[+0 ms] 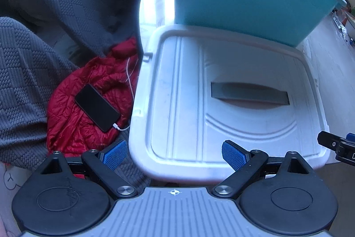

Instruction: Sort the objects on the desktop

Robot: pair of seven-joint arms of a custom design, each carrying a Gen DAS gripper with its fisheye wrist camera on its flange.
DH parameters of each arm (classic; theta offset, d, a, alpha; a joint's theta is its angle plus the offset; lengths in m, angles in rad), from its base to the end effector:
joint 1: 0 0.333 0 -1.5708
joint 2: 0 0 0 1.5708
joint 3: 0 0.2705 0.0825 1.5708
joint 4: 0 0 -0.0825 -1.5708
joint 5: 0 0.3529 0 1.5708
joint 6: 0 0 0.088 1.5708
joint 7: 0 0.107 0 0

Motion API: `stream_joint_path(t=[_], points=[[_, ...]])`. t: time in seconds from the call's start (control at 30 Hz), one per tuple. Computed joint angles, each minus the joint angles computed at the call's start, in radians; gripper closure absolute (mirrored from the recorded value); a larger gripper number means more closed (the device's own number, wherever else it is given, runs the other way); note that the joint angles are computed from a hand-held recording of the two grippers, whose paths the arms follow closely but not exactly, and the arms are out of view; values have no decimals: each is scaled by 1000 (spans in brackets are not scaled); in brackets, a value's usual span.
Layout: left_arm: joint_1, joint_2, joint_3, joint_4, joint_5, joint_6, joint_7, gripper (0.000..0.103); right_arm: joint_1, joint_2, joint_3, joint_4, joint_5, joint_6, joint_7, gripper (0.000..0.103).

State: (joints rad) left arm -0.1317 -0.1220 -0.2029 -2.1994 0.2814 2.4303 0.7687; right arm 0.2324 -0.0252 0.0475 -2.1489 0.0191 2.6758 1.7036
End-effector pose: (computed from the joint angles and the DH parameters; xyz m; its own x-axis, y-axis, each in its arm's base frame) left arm 0.4884 -0.1709 0.4413 0.2710 -0.9618 0.0394 -0.8742 -0.2630 -0.4081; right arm 0.5291 0.1516 0.4454 0.1553 -0.9843 -0.0844 -0.8508 -0.0898 -0.5177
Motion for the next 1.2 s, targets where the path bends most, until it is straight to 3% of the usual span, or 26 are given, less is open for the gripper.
stream_joint_path(t=[0.3, 0.9, 1.2], points=[[15, 20, 11, 16, 13, 3, -19, 9, -1, 31, -1, 37, 17, -11, -10, 5], [39, 195, 59, 183, -82, -13, 120, 9, 14, 215, -5, 272, -24, -118, 47, 5], [58, 242, 68, 219, -183, 8, 203, 9, -3, 285, 9, 364, 56, -170, -10, 5]])
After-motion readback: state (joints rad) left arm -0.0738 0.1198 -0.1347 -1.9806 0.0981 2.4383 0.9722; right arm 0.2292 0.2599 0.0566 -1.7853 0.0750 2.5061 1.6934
